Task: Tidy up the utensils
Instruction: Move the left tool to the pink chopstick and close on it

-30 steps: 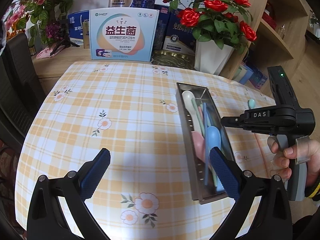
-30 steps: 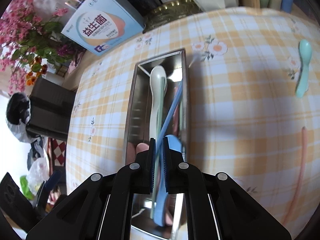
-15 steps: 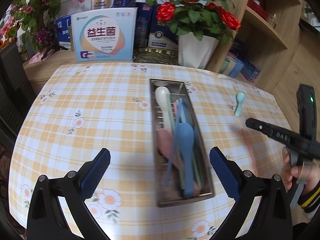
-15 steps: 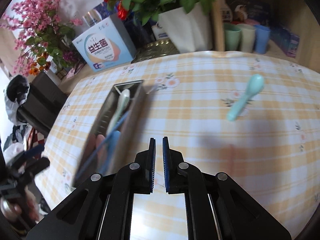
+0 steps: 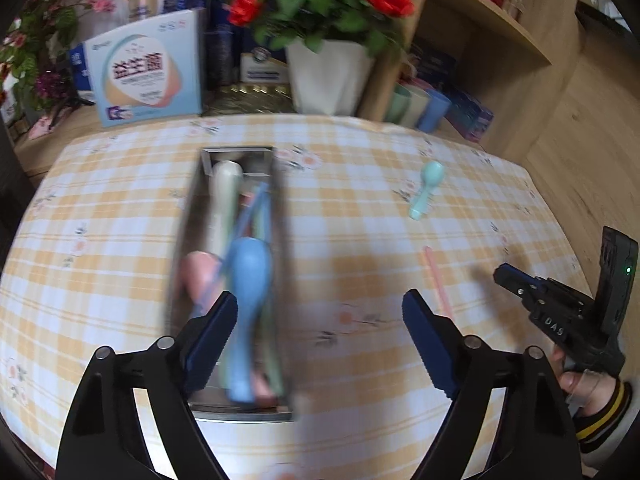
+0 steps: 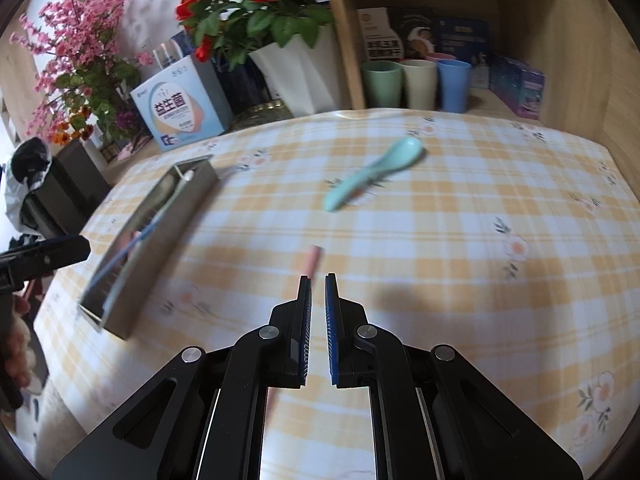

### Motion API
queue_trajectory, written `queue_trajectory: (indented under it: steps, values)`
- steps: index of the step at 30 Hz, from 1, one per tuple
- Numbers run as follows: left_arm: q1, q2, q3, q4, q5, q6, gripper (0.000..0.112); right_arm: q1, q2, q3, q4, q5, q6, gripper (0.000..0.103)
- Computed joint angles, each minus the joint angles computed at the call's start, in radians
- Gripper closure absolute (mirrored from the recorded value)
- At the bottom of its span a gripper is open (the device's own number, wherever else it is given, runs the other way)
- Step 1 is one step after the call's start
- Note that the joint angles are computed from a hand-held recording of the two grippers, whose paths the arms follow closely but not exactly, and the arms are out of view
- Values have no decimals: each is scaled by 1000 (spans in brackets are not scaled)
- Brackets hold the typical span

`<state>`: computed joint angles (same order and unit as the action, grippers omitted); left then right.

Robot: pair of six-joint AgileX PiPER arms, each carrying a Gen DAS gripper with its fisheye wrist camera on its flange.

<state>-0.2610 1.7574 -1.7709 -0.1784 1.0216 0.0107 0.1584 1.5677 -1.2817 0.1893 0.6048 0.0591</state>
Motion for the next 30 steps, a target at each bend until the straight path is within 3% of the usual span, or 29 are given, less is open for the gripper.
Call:
queue_trajectory:
  steps: [11, 15, 26, 30]
  values:
    - [-237, 150, -77, 54, 35, -140, 62, -116, -65, 170, 133, -133, -196, 95]
    - [-303, 192, -90, 83, 37, -188, 65, -140, -71, 207, 208, -157, -248, 95]
    - [-363, 258, -140, 184, 71, -256, 85, -164, -82, 237, 350, -171, -372, 95]
    - [-381, 249, -118, 230, 50, -284, 86, -165, -80, 238, 368, -167, -392, 95]
